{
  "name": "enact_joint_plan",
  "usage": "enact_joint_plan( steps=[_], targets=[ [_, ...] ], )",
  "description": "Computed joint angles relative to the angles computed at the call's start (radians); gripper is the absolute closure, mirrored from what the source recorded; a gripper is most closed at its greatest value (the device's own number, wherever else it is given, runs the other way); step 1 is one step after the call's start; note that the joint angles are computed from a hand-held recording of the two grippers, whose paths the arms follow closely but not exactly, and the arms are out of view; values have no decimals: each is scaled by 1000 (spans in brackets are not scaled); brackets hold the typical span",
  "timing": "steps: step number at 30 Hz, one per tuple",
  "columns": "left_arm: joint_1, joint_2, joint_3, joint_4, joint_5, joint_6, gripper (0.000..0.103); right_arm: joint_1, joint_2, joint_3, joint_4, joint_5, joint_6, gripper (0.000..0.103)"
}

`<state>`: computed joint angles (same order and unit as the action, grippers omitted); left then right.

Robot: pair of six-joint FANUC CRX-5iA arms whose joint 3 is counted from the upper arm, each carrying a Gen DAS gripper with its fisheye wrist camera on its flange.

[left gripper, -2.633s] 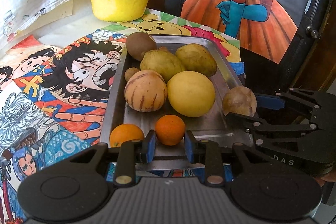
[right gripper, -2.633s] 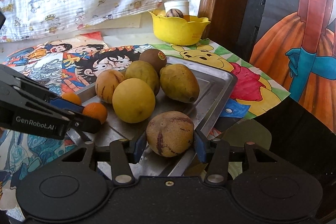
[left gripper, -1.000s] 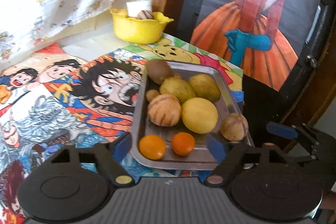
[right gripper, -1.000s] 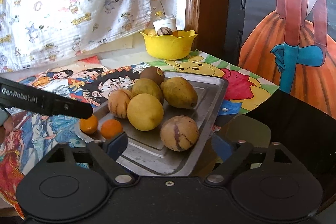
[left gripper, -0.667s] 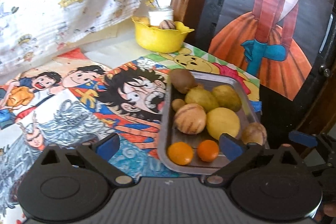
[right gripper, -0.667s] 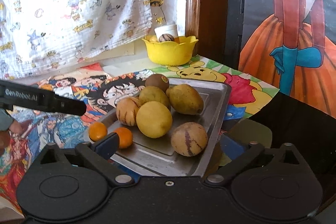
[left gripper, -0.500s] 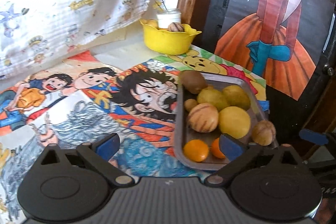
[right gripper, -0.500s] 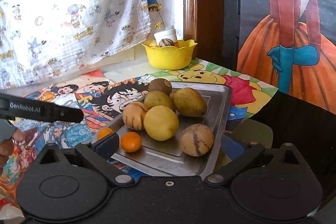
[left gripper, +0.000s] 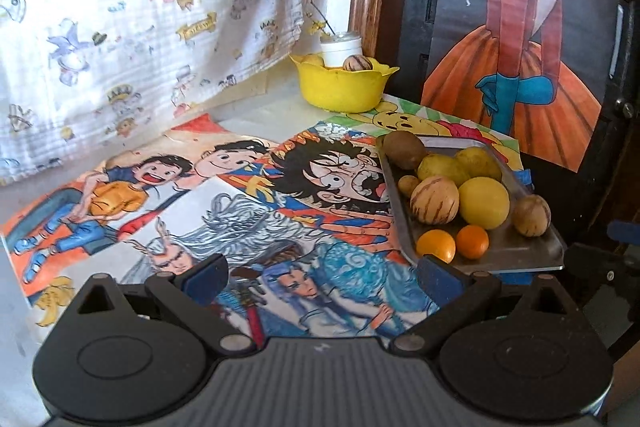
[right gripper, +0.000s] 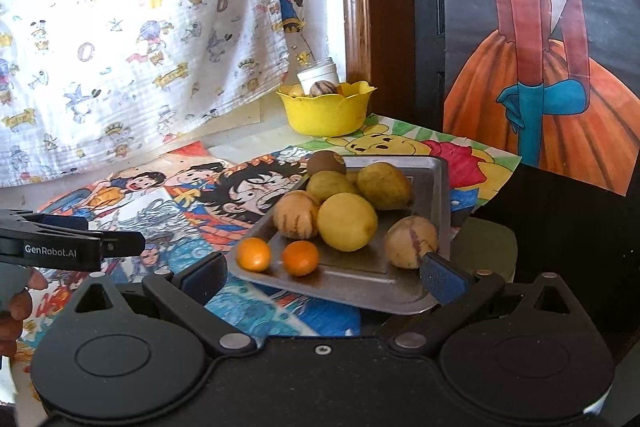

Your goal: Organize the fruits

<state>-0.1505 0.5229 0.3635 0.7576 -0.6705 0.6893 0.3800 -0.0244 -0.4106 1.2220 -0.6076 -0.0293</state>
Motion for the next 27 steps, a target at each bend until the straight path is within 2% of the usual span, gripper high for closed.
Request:
enact_joint_plan(
  steps=[3,6,13,27],
  targets=[
    [8,-29,-61,63,24,-85,1,18,-4,-2,9,-16,-10,1],
    [16,-43,-91,94,29,-124,1,37,-7,-12,48,-43,-63,1],
    [32,-64,-132,113,41,-161,1,71,-4,-20,81,-95,-101,1],
    [43,-71,-150,118,46,-173,1,92,-5,-24,42,-107,-103,1]
  ],
)
